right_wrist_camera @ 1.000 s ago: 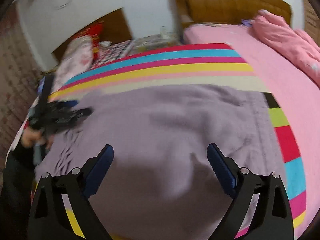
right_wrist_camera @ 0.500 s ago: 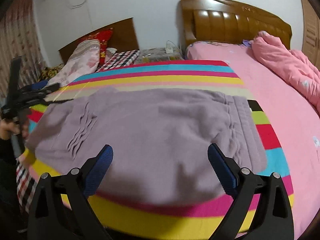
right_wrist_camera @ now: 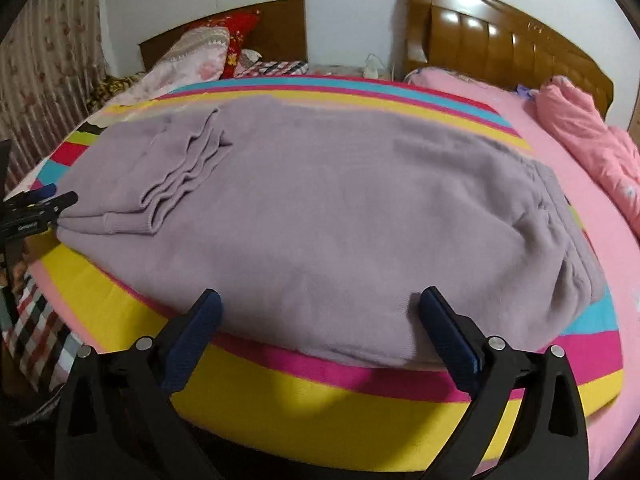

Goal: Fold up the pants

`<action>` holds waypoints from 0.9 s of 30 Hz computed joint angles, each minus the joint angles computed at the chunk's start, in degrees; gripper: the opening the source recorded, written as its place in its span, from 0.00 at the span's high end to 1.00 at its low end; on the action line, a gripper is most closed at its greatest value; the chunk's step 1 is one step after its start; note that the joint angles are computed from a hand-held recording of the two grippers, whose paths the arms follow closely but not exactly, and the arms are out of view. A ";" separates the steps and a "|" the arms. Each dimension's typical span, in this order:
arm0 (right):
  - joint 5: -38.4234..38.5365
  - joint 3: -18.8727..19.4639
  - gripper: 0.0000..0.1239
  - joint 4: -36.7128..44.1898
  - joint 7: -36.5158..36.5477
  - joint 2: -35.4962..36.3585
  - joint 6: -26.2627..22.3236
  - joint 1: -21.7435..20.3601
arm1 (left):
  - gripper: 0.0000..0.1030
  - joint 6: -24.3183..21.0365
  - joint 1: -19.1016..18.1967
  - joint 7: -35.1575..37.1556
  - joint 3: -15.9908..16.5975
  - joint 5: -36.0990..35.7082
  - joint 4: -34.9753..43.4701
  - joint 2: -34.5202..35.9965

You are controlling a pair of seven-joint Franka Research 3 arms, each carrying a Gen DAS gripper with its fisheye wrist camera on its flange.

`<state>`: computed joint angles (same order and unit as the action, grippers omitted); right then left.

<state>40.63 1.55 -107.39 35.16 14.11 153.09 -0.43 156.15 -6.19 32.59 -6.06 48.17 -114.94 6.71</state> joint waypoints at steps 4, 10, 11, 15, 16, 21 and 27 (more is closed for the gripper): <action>8.70 0.45 0.23 -1.19 -5.74 -3.41 -4.47 -4.12 | 0.01 -2.35 -0.04 3.15 -0.63 -3.59 0.84 0.02; 21.52 -4.69 0.23 3.06 2.89 -0.46 -12.76 -9.68 | 0.02 -2.41 -1.97 -2.08 -1.54 2.15 3.49 -1.12; 23.00 -4.82 0.23 4.75 4.60 0.99 -15.29 -10.97 | 0.02 -0.57 -1.92 0.08 -1.98 0.27 5.04 -0.10; 22.46 -3.89 0.25 11.08 9.81 5.98 -19.24 -12.96 | 0.02 0.95 -2.88 9.68 -2.97 -7.58 13.88 6.61; 21.99 -3.45 0.27 13.26 10.52 7.50 -19.85 -13.19 | 0.02 0.76 -3.29 11.70 -2.89 -8.86 15.88 8.14; 14.41 -2.37 0.35 22.74 22.96 14.30 -23.81 -13.94 | 0.02 -5.23 -4.92 23.76 -2.62 -16.53 30.61 18.40; 7.62 -1.43 0.38 22.73 23.78 13.50 -25.53 -13.54 | 0.02 -10.74 -4.32 30.10 -1.32 -23.36 38.30 24.89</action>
<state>48.25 0.13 -84.67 58.95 27.61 127.55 -13.97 145.41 -10.52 62.70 -7.38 24.81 -76.64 31.60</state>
